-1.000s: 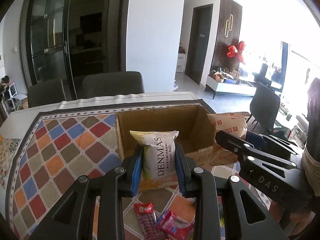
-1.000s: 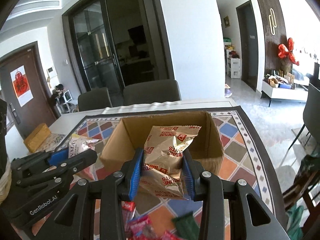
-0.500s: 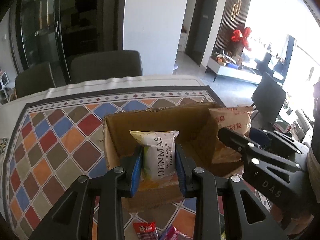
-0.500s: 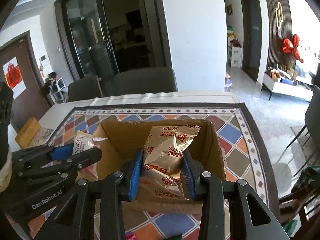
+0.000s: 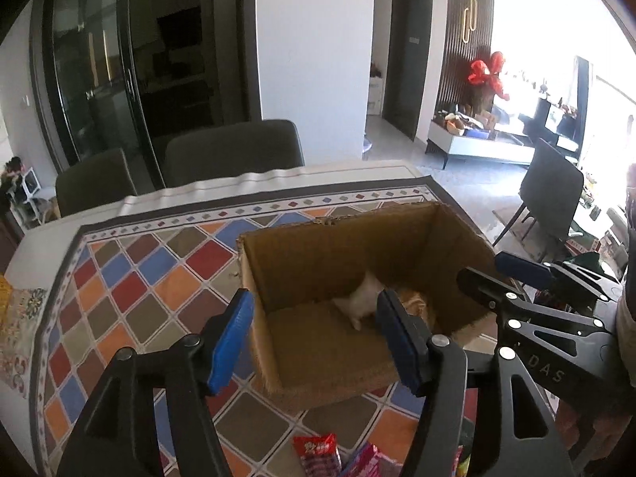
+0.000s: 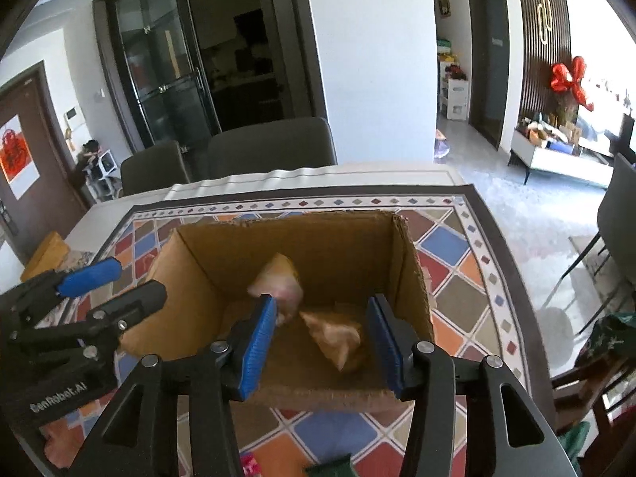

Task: Organize snacks
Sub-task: 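Open both tools to drop the bags into the box, then move both tools back toward the remaining snacks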

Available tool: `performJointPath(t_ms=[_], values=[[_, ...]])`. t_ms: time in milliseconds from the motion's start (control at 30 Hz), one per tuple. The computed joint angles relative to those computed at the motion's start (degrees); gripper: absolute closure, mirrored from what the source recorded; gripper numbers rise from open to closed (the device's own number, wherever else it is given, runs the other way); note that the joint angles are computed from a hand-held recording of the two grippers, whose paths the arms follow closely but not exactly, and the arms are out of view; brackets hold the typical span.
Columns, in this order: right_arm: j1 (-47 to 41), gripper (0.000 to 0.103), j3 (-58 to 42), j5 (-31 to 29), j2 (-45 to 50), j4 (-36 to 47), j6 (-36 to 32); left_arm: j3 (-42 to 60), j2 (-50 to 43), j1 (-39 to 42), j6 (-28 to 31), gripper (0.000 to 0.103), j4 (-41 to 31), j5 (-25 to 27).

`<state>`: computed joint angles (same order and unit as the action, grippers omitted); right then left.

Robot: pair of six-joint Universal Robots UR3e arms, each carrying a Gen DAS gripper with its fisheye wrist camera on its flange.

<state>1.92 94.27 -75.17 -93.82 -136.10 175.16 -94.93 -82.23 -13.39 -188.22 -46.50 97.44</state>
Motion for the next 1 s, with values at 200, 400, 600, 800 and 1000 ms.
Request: performJointPath(t_ms=[200, 400, 600, 800, 1000], values=[[0.42, 0.047, 5.79, -1.61, -8.55, -0.70, -1.82, -3.83, 5.81, -3.94, -1.20, 0.036, 0.37, 5.09], [-1.19, 0.047, 11.02, 1.22, -17.65, 1.37, -3.29, -7.47, 11.59, -8.00, -3.21, 0.034, -1.22, 7.45], [-3.62, 0.047, 16.20, 4.32, -27.31, 4.71, -4.40, -11.05, 16.75, -11.90, -5.78, 0.033, -1.87, 9.50], [-5.49, 0.045, 20.12, 6.68, -35.49, 10.04, -6.00, -13.71, 19.14, -19.65, -8.49, 0.029, -1.97, 16.55], [-7.32, 0.043, 24.12, 7.90, -43.25, 15.57, -9.05, -18.81, 22.23, -25.66, -11.90, 0.029, -2.74, 21.17]])
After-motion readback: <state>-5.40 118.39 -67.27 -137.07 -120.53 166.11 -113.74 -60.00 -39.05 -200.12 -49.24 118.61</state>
